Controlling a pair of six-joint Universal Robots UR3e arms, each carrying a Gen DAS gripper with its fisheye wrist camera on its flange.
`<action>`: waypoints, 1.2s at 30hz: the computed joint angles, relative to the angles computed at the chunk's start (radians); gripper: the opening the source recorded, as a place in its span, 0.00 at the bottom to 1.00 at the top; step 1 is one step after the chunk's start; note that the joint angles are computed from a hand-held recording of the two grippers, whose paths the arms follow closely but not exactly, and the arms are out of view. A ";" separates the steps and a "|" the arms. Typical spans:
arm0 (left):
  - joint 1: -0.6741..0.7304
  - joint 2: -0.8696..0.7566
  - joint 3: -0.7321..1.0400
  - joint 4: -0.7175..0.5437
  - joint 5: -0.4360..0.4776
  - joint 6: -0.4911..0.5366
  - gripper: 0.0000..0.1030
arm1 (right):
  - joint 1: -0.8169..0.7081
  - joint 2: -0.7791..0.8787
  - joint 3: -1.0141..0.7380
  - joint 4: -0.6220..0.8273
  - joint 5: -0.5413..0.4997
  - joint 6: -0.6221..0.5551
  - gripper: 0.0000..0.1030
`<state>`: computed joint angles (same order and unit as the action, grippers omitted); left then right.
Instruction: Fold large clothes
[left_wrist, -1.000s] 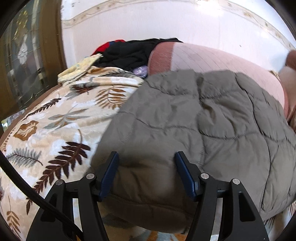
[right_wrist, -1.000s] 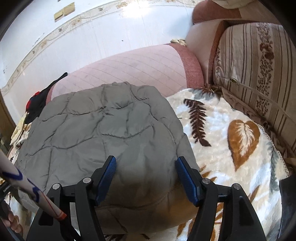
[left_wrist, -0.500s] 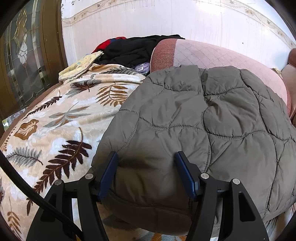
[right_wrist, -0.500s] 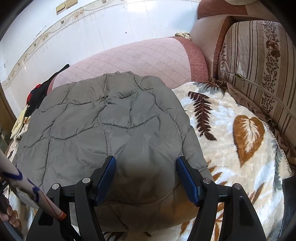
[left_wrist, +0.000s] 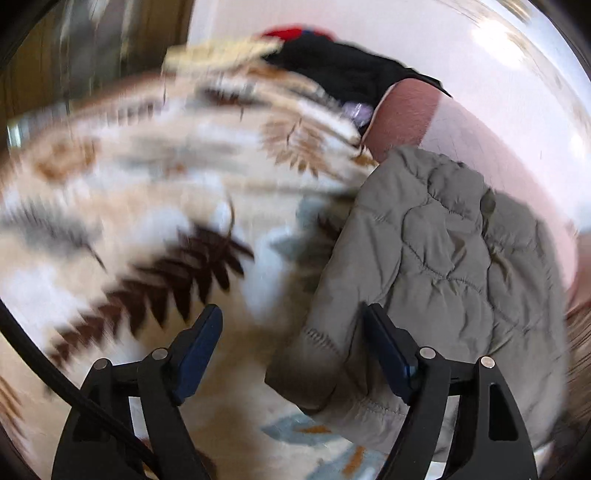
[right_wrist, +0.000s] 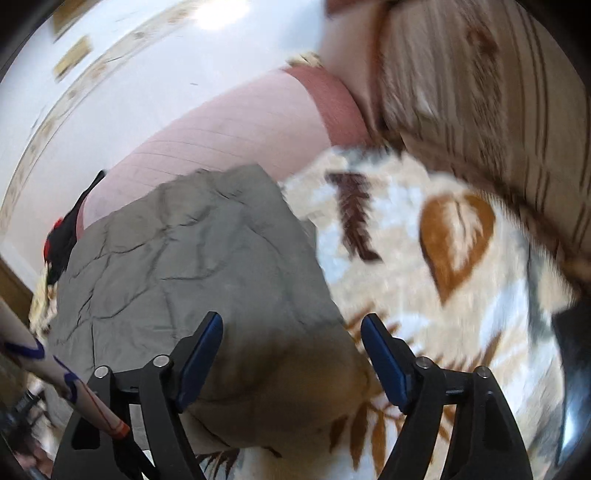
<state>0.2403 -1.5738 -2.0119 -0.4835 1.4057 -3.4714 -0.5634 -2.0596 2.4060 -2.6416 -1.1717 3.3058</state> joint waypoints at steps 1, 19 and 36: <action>0.032 0.009 -0.013 -0.014 -0.057 -0.002 0.76 | -0.052 -0.020 0.009 0.069 0.054 -0.015 0.80; 0.132 -0.060 -0.138 0.102 -0.414 -0.112 0.90 | -0.333 -0.022 0.177 0.254 0.412 -0.065 0.95; -0.107 0.113 -0.081 0.078 -0.016 0.000 0.36 | -0.051 -0.129 0.054 0.101 0.175 -0.043 0.34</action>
<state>0.1336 -1.4611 -2.0926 -0.4050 1.3892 -3.4719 -0.6148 -2.1885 2.4601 -2.5409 -0.9968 3.2631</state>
